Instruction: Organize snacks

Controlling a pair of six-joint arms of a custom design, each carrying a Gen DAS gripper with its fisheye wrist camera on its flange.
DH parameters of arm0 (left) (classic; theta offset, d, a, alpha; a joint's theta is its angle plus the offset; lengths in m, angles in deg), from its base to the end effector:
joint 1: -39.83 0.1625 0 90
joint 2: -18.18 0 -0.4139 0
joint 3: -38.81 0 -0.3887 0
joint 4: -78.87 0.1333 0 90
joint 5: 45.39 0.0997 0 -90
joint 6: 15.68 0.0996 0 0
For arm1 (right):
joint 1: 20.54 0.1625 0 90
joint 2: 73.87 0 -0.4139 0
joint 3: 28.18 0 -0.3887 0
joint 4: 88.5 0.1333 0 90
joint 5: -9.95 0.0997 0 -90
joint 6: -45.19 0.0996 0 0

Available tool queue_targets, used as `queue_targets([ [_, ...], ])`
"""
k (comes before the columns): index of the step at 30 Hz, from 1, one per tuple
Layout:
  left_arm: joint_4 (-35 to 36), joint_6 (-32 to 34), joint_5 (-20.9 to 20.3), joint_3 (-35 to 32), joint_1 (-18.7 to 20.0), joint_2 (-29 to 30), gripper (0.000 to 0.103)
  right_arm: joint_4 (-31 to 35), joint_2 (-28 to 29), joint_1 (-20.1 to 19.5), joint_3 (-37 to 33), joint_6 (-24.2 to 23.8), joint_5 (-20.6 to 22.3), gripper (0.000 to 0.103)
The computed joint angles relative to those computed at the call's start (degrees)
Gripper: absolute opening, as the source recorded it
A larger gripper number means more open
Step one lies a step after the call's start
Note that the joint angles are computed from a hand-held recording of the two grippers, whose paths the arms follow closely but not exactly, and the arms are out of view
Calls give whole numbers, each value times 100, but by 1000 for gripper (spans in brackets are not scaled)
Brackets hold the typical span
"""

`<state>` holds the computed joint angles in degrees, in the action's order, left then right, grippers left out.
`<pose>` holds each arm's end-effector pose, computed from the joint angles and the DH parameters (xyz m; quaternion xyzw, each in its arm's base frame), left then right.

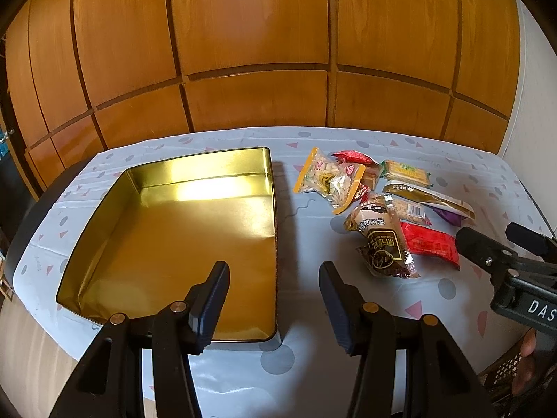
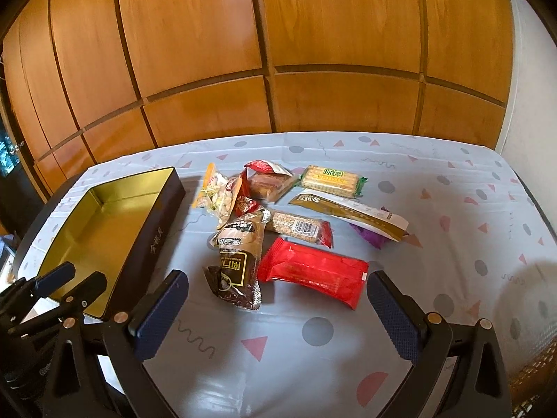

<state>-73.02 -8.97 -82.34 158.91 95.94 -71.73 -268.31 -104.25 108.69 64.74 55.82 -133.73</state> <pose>-0.0758 -0.4947 0.3824 0.1842 0.8496 -0.3385 0.3602 0.4534 -0.4715 0.0202 0.1110 -0.8665 0.3757 0.3092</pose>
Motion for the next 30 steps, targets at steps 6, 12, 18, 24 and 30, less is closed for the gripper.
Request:
queue_targets([
  [6,-9,29,9,7,-15,-21,54,3,4,2,6,-3,16,103],
  [12,6,33,-12,4,-23,-41,54,-22,4,16,-8,-56,9,103],
  [18,12,31,-5,13,-34,-47,55,-115,-10,22,0,-164,-44,103],
  [24,66,9,12,20,-62,-50,55,-218,-57,-3,22,-261,-99,103],
  [30,130,3,-3,13,-72,-40,55,-272,-102,-37,63,-264,-129,103],
])
